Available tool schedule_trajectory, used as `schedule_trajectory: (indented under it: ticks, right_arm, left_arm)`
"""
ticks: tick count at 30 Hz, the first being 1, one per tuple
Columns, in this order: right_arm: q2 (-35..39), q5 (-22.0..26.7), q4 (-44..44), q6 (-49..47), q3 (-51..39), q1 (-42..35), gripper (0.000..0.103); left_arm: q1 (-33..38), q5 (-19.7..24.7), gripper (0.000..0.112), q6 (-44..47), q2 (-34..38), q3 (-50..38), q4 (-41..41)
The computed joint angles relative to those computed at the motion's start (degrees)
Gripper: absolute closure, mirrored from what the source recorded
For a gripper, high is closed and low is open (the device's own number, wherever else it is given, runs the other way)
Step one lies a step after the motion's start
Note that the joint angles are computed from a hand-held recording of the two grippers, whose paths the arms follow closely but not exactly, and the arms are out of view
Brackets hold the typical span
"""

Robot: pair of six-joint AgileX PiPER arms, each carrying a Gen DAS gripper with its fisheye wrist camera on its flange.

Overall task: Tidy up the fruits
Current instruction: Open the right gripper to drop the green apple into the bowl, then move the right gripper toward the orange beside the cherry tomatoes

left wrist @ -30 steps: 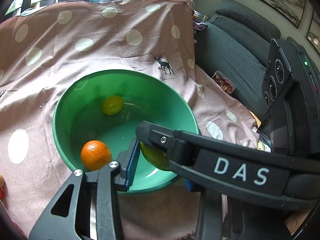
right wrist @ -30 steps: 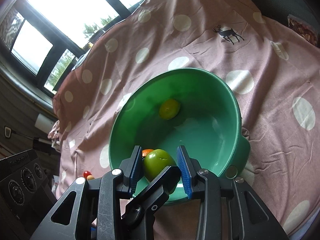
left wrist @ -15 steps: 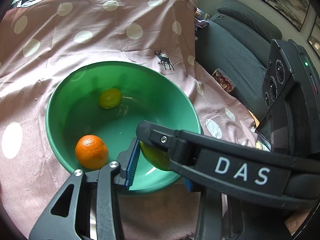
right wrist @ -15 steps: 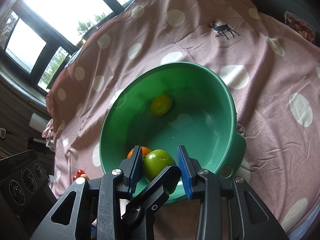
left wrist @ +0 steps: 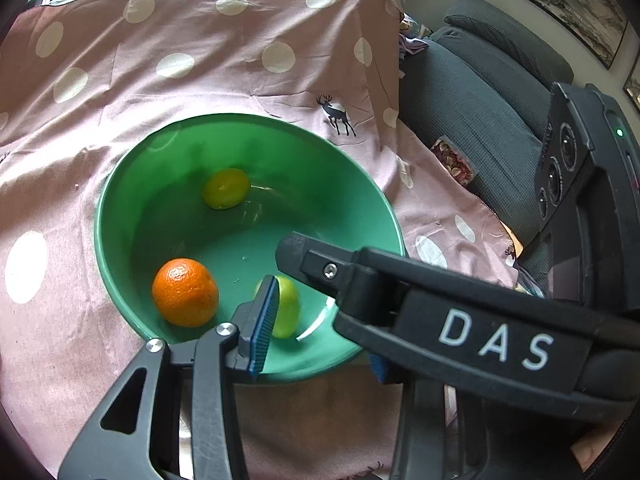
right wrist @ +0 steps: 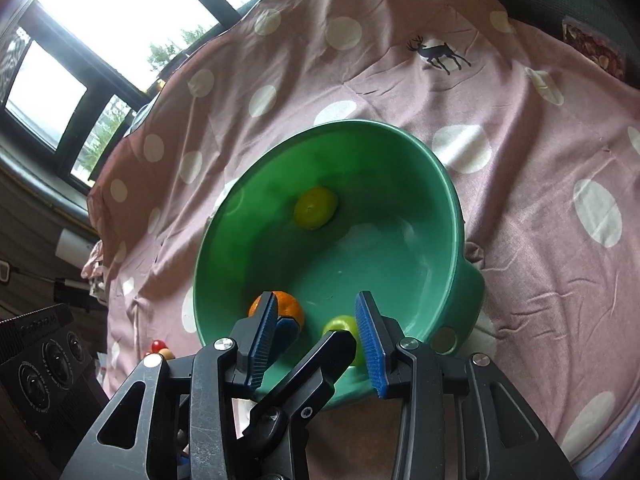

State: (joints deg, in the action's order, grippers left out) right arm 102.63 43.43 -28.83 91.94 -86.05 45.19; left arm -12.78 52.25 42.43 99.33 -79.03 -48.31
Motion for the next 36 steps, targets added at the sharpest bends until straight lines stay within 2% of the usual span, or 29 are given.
schedule_trajectory:
  ticks: [3,8,9,12,16,20,22,25,27,30,36]
  right_arm:
    - [-0.32,0.10,-1.69,1.09,0.10,0.62,0.050]
    - [-0.42,1.42,-6.19,3.54,-0.93,2.60,0.041]
    - [-0.08,2.29,-6.71,3.35,-1.83,3.16,0.039]
    - [2.98,8.15,-8.09,0.61,-8.09,5.40,0.035]
    - [6.29,9.24,-8.63,-3.35,-14.00,7.29,0.031]
    - [11.93,14.31,-8.01,-9.11,-23.93,9.52,0.028]
    - [14.90,15.86,-7.83,-11.74,-28.60,10.38,0.021]
    - [20.02,19.15,-7.80,-15.09,-36.99,11.57,0.021]
    - [22.39,18.69,-7.34,-17.15,-40.44,12.12,0.021]
    - [24.30,14.37,-5.65,-19.51,-42.22,12.38,0.021]
    - [29.42,11.87,-11.24,-18.65,-48.15,15.36,0.021]
  left_arm:
    - [0.87,-1.33,0.066,1.33,-2.55,2.06,-0.06]
    - [5.90,-1.31,0.044,7.46,-7.60,6.97,-4.24]
    - [7.38,-1.05,0.043,9.33,-8.68,8.36,-5.45]
    - [12.48,0.58,0.043,12.02,-11.23,11.04,-7.72]
    - [20.71,3.38,0.035,14.05,-13.35,12.35,-9.77]
    - [28.94,4.16,0.032,14.96,-14.42,12.66,-9.11]
    - [32.99,4.51,0.031,14.96,-14.25,12.31,-8.60]
    - [38.77,4.07,0.027,16.87,-13.77,12.59,-9.08]
    - [41.90,2.97,0.026,18.65,-13.02,13.21,-10.11]
    - [45.42,1.67,0.026,19.05,-10.37,13.05,-10.57]
    - [46.38,-1.38,0.026,13.17,-6.89,10.01,-6.65]
